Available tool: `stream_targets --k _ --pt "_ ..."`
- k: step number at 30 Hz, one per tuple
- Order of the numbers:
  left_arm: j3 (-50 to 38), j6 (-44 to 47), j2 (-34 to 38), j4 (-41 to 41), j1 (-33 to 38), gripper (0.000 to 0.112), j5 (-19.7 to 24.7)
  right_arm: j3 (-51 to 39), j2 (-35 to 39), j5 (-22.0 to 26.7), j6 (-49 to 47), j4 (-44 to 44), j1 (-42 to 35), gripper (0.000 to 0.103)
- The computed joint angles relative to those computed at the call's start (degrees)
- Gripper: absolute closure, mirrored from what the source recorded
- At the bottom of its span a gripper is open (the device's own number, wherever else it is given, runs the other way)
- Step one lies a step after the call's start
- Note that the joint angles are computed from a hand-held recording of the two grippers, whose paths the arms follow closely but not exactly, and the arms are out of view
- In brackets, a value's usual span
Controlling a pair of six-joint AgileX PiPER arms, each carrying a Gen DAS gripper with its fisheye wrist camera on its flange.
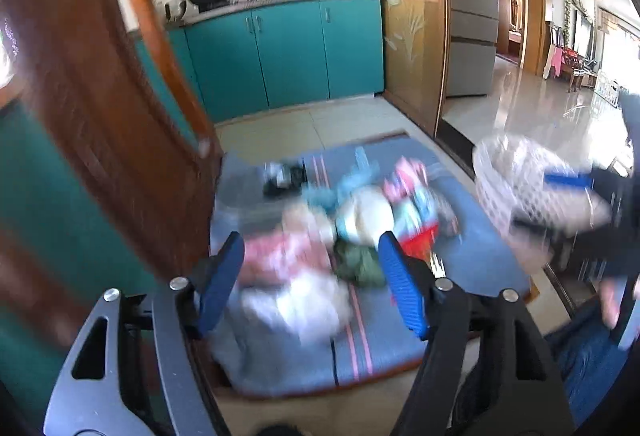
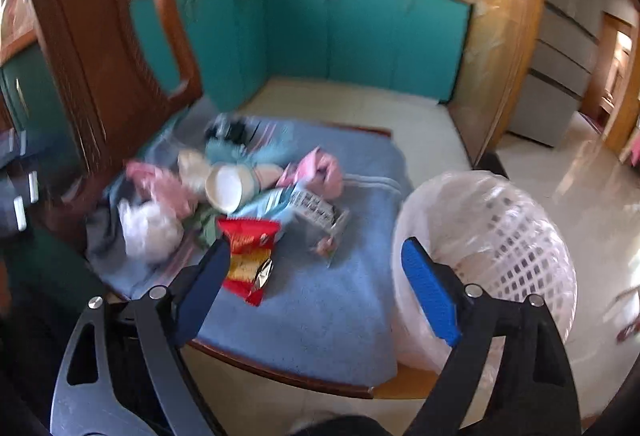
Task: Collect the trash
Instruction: 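Move the right tool to the clear snack bag and close on it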
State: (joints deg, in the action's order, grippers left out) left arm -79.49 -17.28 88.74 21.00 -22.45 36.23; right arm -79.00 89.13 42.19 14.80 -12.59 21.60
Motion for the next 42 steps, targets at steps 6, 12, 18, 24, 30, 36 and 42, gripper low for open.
stream_targets --k 6,12,18,24,30,36,42 --pt "-21.2 7.6 14.5 -4.2 2.0 0.030 6.2 -19.3 15.7 8.5 -11.6 11.7 -5.3 0.024" --pt "-20.8 11.2 20.1 -12.3 5.7 0.025 3.9 -26.9 24.1 10.5 -13.8 21.9 -10.1 0.023" --pt "-17.2 8.6 20.0 -4.2 2.1 0.018 1.2 -25.1 25.6 9.1 -18.5 26.1 -10.6 0.010" --pt "-15.3 4.8 19.3 0.9 1.0 0.017 -0.1 -27.5 28.9 10.4 -18.2 25.6 -11.0 0.010" --pt "-17.6 6.4 20.7 -2.4 2.5 0.017 1.5 -27.3 30.1 10.9 -19.3 29.2 -12.6 0.010" --pt "-18.2 9.5 20.4 -8.9 5.0 0.017 1.8 -26.3 29.5 10.4 -22.1 29.6 -11.6 0.023" --pt "-17.6 9.7 20.1 -10.6 6.4 0.017 2.0 -24.7 28.0 9.6 -24.1 30.2 -11.2 0.044"
